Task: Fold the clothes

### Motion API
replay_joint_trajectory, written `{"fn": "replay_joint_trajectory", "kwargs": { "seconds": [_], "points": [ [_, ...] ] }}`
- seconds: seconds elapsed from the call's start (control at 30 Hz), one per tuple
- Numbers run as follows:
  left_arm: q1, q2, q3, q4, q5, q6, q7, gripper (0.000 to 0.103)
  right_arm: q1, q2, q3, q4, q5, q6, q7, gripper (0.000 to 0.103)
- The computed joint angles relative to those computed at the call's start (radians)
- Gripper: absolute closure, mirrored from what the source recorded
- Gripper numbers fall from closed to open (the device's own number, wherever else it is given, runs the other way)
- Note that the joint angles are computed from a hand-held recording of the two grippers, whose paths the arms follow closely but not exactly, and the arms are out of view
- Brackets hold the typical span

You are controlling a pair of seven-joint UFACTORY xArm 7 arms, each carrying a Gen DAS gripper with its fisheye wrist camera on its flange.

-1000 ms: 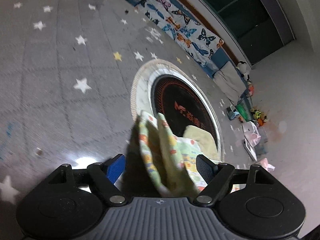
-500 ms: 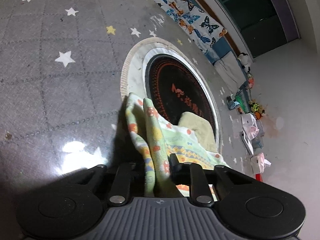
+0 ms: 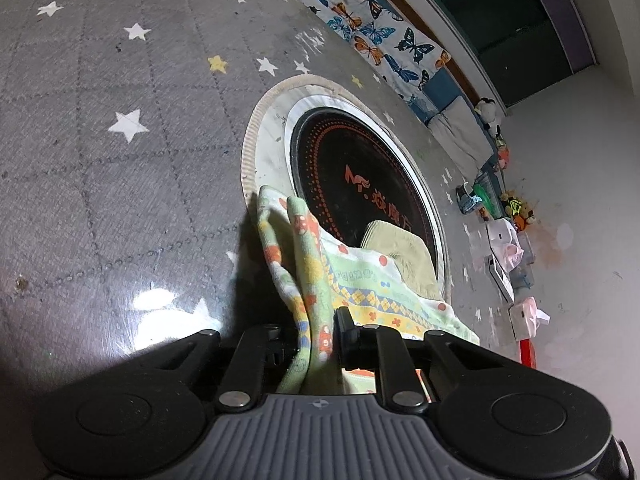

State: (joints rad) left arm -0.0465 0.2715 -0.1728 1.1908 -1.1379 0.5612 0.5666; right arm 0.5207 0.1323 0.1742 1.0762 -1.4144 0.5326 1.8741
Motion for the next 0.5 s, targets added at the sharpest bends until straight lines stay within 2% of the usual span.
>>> {"fn": "replay_joint_trajectory", "kwargs": {
  "seconds": [0.1,0.17,0.3,0.5],
  "points": [
    [-0.004,-0.002,-0.001,-0.001,0.012,-0.008,0.007,0.086,-0.028,-0.026,-0.020,-0.051,0.000,0.025,0.058,0.059],
    [-0.007,-0.003,-0.002,-0.002,0.021,-0.014,0.010,0.085,-0.051,-0.037,-0.026,-0.076,-0.003,0.016,0.098,0.053],
    [-0.009,-0.003,-0.003,0.000,0.035,-0.018,0.010,0.085,-0.087,-0.021,-0.033,-0.085,-0.025,-0.018,0.173,0.053],
    [-0.013,-0.004,-0.007,-0.001,0.052,-0.030,0.024,0.085,-0.096,-0.001,-0.032,-0.079,-0.100,-0.052,0.269,0.049]
  ]
}}
